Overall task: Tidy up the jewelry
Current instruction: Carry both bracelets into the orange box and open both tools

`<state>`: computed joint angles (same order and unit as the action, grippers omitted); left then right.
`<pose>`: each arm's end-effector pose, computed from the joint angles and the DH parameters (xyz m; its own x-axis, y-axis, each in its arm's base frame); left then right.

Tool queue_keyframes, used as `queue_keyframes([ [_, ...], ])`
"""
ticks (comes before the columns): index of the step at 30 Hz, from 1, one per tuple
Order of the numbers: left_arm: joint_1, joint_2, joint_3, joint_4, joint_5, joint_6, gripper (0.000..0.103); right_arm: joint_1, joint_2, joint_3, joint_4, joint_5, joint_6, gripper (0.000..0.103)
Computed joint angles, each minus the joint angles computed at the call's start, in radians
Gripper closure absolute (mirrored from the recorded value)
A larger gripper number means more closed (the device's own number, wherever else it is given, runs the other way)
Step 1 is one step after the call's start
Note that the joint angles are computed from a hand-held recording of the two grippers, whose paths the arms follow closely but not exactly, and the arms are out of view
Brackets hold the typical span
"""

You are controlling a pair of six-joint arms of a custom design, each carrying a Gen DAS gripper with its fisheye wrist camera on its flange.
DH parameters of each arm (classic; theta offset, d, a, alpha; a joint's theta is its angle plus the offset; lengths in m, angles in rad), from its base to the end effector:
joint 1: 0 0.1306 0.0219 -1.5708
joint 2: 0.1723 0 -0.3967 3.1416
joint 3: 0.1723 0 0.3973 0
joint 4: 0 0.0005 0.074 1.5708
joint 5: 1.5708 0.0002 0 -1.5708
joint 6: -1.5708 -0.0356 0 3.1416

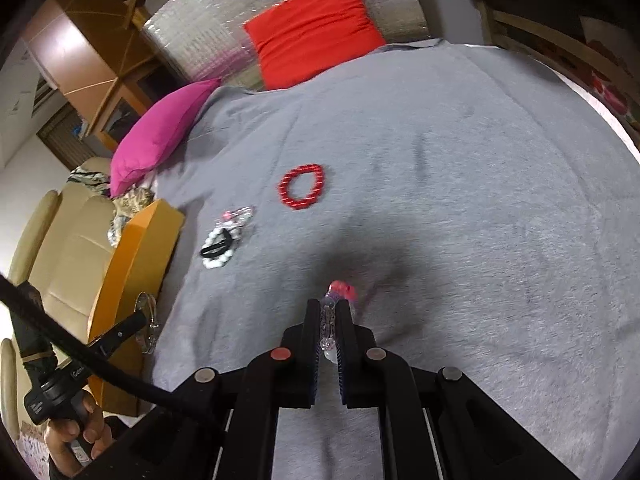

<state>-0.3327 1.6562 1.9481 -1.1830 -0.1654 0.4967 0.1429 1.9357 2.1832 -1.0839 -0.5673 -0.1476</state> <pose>0.5423 -0.1817 0.5435 -0.7532 -0.2370 -0.6136 -0.1531 0.9704 -0.1869 0.6701 0.1152 0.4914 -0.7968 0.0107 -0.6042 -0.3633 0.7905 0.4931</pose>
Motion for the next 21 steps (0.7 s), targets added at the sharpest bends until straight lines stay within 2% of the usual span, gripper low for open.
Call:
queue_keyframes([
  [11, 0.055, -0.093, -0.061, -0.002, -0.072, 0.036, 0.1, 0.061, -0.026, 0.043, -0.01, -0.013, 0.044, 0.095],
  [17, 0.101, -0.15, -0.12, -0.006, -0.101, 0.083, 0.1, 0.115, 0.015, 0.156, -0.068, -0.009, 0.086, 0.095],
  [21, 0.136, -0.178, -0.149, -0.015, -0.123, 0.109, 0.1, 0.165, 0.073, 0.289, -0.129, -0.004, 0.118, 0.095],
])
